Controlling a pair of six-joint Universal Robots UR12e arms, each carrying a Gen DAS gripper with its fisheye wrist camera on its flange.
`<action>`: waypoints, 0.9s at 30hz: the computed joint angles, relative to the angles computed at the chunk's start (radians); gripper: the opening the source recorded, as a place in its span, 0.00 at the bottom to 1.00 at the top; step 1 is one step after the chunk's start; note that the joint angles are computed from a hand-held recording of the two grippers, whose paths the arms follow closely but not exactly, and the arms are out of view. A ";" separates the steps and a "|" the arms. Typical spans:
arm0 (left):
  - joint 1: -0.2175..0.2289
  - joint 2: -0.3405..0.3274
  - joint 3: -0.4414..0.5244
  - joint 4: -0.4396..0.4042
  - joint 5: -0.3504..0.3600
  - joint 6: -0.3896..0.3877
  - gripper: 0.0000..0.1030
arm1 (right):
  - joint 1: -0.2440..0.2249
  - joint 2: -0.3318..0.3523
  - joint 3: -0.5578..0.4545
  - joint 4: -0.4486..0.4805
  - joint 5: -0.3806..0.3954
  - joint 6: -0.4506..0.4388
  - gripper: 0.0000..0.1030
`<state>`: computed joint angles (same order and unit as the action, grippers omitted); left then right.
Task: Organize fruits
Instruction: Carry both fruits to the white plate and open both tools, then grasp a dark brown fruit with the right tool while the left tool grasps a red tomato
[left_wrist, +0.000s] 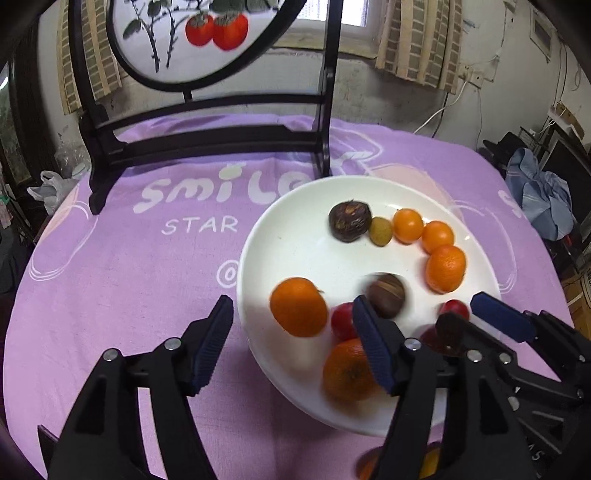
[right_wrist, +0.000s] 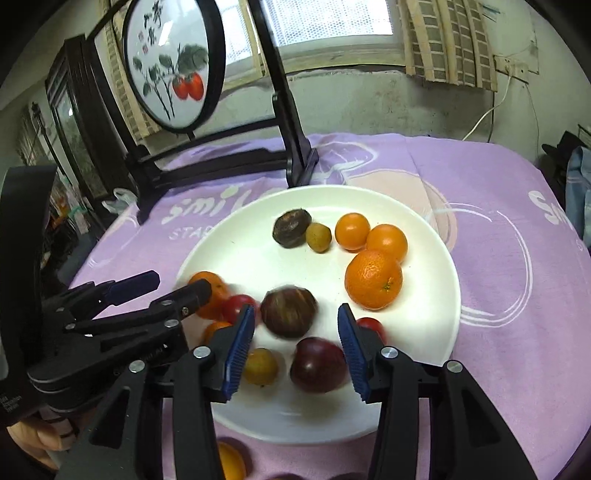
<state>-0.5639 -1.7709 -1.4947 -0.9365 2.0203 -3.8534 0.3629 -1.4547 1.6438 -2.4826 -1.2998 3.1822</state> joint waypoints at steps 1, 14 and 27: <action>-0.006 0.005 -0.001 0.006 0.004 0.005 0.66 | -0.002 -0.012 0.011 -0.004 0.002 -0.005 0.46; -0.113 0.041 -0.024 -0.005 0.048 -0.009 0.77 | -0.057 -0.166 0.160 0.046 0.019 -0.042 0.47; -0.148 0.094 -0.148 0.013 -0.039 -0.107 0.78 | -0.019 -0.250 0.264 0.142 -0.142 -0.178 0.48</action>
